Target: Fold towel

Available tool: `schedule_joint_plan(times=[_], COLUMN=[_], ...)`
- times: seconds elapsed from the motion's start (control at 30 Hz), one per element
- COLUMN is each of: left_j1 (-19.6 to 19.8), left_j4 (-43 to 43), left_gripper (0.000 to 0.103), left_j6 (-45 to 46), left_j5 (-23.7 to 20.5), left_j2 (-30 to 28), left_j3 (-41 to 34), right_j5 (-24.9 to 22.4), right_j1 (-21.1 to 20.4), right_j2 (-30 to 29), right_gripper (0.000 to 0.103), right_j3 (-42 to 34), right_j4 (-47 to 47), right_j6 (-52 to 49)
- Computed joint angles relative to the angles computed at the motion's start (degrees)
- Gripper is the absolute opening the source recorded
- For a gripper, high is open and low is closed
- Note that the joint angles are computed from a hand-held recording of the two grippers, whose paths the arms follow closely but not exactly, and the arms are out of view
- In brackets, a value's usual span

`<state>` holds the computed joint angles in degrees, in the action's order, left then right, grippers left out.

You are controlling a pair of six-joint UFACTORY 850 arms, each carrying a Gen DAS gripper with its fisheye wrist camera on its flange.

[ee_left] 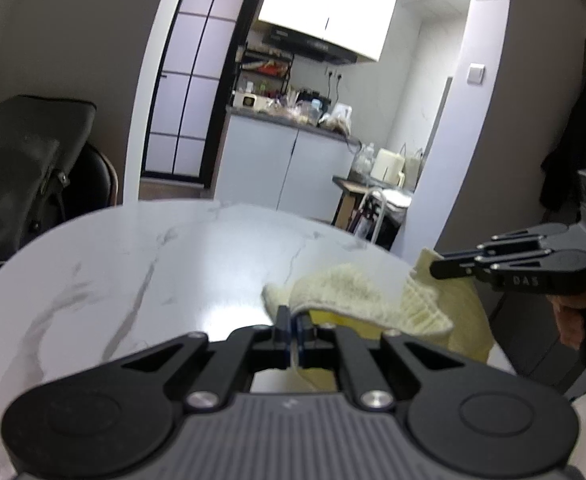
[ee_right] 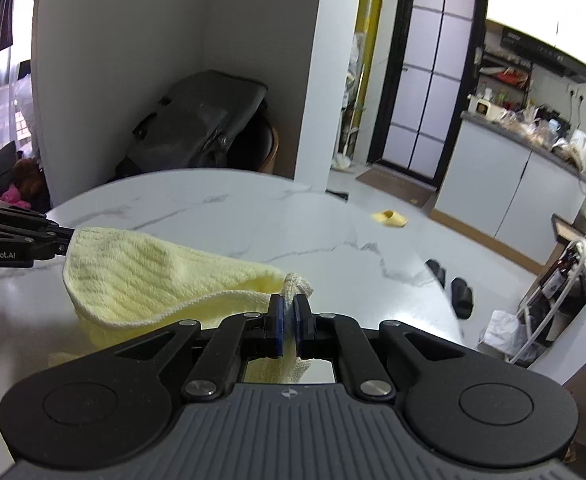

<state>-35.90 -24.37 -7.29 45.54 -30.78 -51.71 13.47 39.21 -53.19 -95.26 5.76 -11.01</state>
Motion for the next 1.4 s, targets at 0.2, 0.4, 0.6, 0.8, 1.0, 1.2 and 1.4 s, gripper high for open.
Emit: schedule_joint_plan(times=[0.2,0.4,0.6,0.8,1.0,1.2,1.4], left_j1=[-1.6,-3.3,-5.3,-7.4,-9.7,-12.5,-14.9], left_j4=[-2.7,-5.9,-9.2,-13.6,-17.9,-21.2,-23.5], left_gripper=[0.003,0.003,0.003,0.003,0.003,0.003,0.003], left_j6=[1.8,5.2,9.3,14.5,19.1,23.1,25.6], left_j5=[2.2,3.2,4.3,5.7,7.7,10.3,12.6], left_j2=[2.8,5.4,8.2,11.6,14.4,16.8,18.7], left_j3=[1.5,2.3,2.6,3.6,4.7,5.5,6.4], right_j5=[4.7,8.2,12.0,16.2,20.7,23.9,26.9], right_j1=[0.7,1.4,1.8,2.5,3.3,4.3,5.1], right_j2=[4.3,7.9,11.5,15.0,18.5,21.6,24.7], right_gripper=[0.006,0.006,0.006,0.006,0.006,0.006,0.006], right_j3=[5.3,9.2,12.7,15.9,19.5,22.9,26.7], right_j4=[6.2,9.8,10.0,9.8,9.1,9.6,10.9], right_j6=[-6.2,-9.4,-9.8,-10.0,-9.2,-10.1,-10.9])
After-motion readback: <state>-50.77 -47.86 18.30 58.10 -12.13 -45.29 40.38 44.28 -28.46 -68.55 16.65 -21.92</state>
